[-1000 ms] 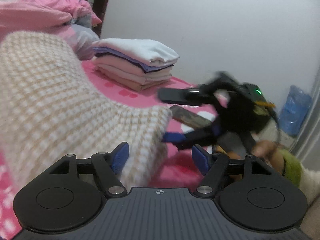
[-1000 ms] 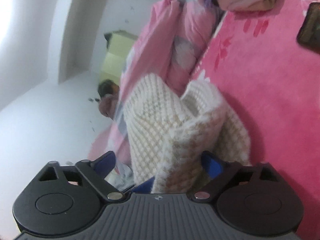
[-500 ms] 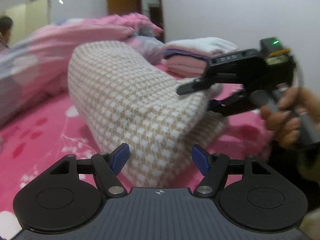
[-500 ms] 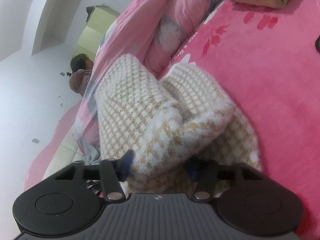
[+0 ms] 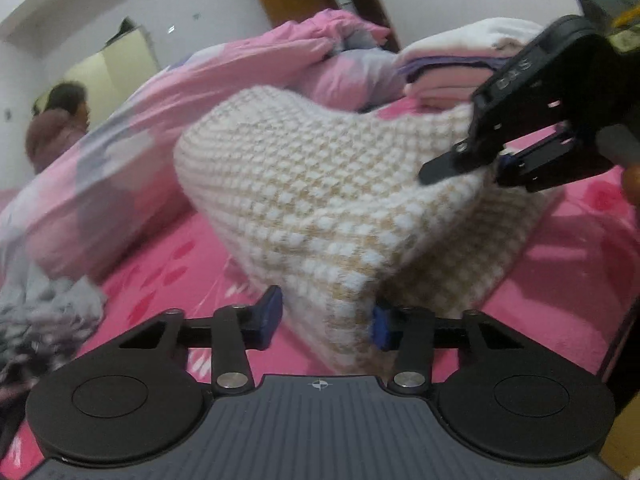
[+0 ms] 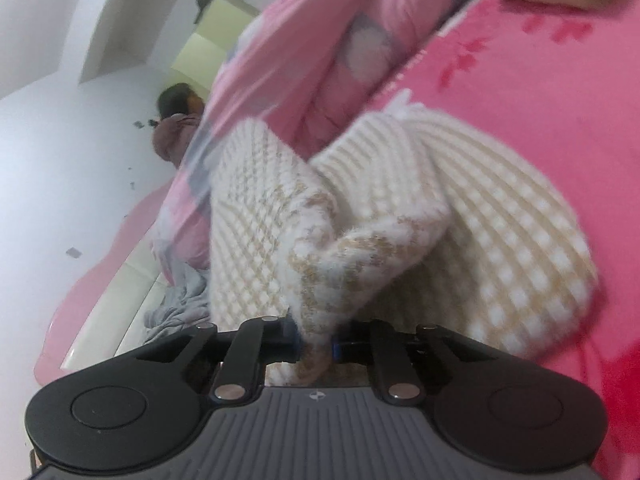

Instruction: Fold clothes

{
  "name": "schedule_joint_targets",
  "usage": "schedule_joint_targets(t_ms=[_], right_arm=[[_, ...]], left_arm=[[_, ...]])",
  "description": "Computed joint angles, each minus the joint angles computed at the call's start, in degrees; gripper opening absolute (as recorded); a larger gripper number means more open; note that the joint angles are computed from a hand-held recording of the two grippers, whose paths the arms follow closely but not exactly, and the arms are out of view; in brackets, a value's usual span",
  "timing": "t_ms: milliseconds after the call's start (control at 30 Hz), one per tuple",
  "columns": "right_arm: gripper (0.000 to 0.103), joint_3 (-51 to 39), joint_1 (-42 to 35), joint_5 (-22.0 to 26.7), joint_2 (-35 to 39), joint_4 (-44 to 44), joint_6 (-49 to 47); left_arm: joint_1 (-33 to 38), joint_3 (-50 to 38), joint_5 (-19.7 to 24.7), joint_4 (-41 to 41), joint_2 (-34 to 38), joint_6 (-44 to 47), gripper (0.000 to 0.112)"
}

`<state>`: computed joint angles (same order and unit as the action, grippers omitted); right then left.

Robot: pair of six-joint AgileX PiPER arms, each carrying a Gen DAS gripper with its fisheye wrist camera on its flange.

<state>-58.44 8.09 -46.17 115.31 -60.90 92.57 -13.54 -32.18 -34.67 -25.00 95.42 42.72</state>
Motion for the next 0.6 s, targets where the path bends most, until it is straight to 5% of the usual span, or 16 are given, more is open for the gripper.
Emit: schedule_joint_targets(t_ms=[233,333,467,600], right_arm=[[0.018,-1.5,-2.1,-4.6,1.4,-1.6,2.1],[0.032,-3.9,-2.7,-7.4,4.0,-2.2,5.6],[0.064,-6.4,-2.9,-9.5,5.5,-3.0,7.2],[0.071,-10.7,-1.6,-7.1,6.6,-6.0,9.7]], left_arm=[[1.1,-0.3,1.3,5.1,-0.2,-0.1,0.043],[0.0,0.0,-1.5,5.1,1.0,3.1,0.043],[-0.3,1.3,-5.6,7.2,2.7,5.3,0.043],[0.7,2.5,-8.2,11.3,3.6,4.1,0.043]])
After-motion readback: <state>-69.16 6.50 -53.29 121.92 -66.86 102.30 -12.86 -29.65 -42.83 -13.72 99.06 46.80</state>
